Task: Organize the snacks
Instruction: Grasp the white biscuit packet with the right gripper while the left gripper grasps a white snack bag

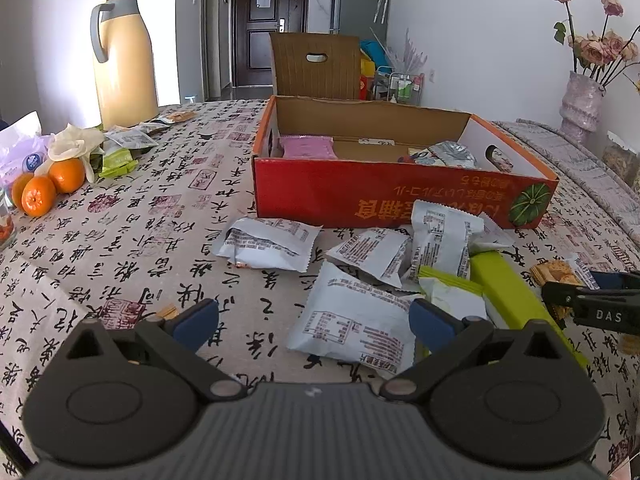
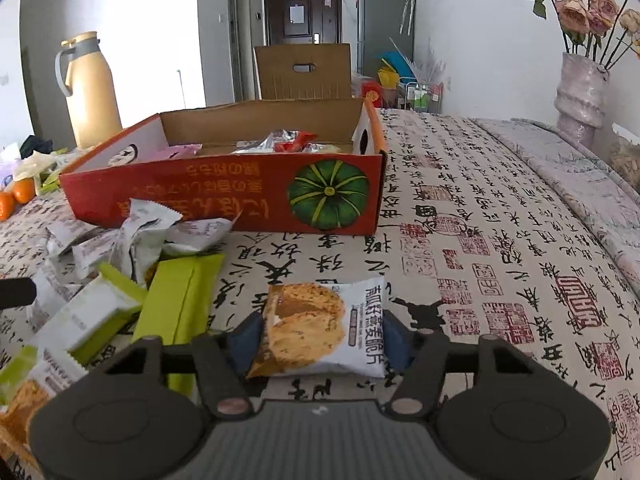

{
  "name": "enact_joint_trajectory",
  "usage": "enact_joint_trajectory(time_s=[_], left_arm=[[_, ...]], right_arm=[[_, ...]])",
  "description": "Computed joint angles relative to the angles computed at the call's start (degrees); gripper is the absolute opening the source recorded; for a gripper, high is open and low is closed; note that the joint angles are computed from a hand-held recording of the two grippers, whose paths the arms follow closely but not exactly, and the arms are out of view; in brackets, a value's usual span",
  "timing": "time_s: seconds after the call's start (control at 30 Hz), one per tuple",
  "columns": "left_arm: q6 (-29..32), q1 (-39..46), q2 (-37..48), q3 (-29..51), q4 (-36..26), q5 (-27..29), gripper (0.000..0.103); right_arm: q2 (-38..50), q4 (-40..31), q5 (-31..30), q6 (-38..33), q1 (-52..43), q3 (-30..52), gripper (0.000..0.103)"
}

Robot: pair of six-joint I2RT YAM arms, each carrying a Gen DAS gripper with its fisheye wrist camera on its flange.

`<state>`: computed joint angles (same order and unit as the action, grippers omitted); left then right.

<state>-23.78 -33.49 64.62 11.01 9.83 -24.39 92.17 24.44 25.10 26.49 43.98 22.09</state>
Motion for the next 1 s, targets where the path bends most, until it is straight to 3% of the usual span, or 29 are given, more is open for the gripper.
enact_joint_trajectory(time_s=[0.13,0.57,0.77,0.87,1.0], left_arm=[[0.23,-0.12,0.86,0.37,0.2,-0.06,0.103],[5.81,0.81,8.31,3.73,2.86,2.32,0.103],[5.71,1.88,13.21,5.49,4.02,3.36,0.103],[5.59,1.89,14.01,5.9,3.93,3.67,0.099],[5.97,1.98,14.77,6.21,4.09,4.62,0.081]], right_arm=[[-1.15,0.86,1.68,0.5,1.2,-1.54,0.053],[-5.03,4.72,5.25,3.49,2.1,-6.08,0.053],[-5.22,5.49,4.96,4.1,1.97,-7.05,0.054],[-4.78,5.98,4.74,4.15,1.97,-7.07,0.054],[-4.37,6.23,4.45,4.17,1.99,-6.95,0.054]])
